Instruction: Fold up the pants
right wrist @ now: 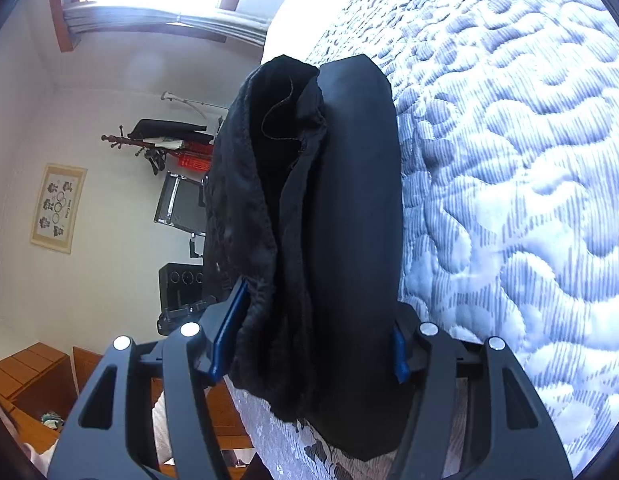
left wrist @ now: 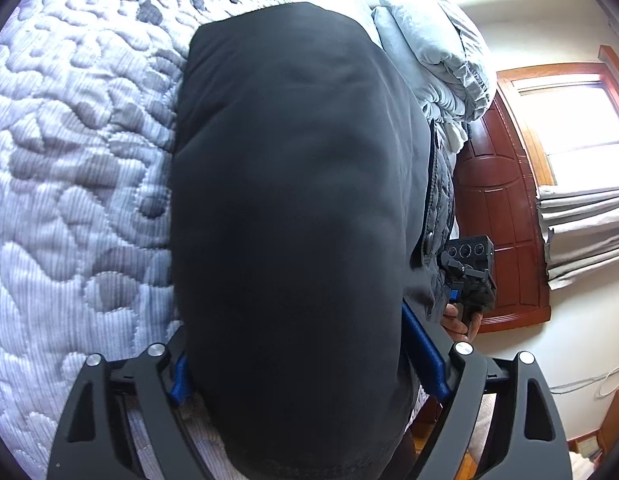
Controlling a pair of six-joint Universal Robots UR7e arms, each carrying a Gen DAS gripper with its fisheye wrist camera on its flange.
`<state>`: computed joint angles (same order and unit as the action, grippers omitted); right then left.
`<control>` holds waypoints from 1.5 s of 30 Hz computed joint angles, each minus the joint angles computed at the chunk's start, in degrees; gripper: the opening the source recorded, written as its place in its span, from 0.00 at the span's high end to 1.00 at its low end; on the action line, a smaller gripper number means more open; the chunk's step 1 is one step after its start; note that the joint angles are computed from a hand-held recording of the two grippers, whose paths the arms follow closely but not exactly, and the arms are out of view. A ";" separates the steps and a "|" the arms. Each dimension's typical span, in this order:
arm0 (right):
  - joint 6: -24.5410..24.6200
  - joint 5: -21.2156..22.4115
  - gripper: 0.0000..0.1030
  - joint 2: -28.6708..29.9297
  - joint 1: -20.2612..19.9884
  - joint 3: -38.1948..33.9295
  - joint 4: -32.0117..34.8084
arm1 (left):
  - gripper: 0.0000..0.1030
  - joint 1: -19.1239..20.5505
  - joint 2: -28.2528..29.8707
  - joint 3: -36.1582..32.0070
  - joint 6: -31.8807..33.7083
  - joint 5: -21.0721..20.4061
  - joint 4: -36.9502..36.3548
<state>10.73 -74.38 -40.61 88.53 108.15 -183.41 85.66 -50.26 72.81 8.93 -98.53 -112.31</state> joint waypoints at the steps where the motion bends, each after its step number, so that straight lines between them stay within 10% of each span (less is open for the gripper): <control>1: -0.63 0.63 0.41 -0.50 -0.90 1.36 -0.89 | 0.17 0.11 -0.13 0.09 0.00 -0.08 -0.08; 20: 0.86 -4.95 0.38 -6.45 -0.22 9.10 -3.66 | 0.10 1.01 -4.93 5.45 -1.95 2.32 -4.01; 29: 4.29 -12.82 0.36 -10.27 2.32 18.18 -10.49 | 0.04 -0.41 -13.86 16.30 -3.39 12.35 -13.82; 37: 11.86 -33.51 0.17 -9.00 12.31 18.96 -12.04 | 0.04 -3.83 -22.39 27.53 -2.30 23.61 -20.32; 45: 19.40 -53.70 0.07 -2.95 22.62 9.88 4.87 | 0.04 -7.55 -26.64 34.95 -4.10 30.58 -22.23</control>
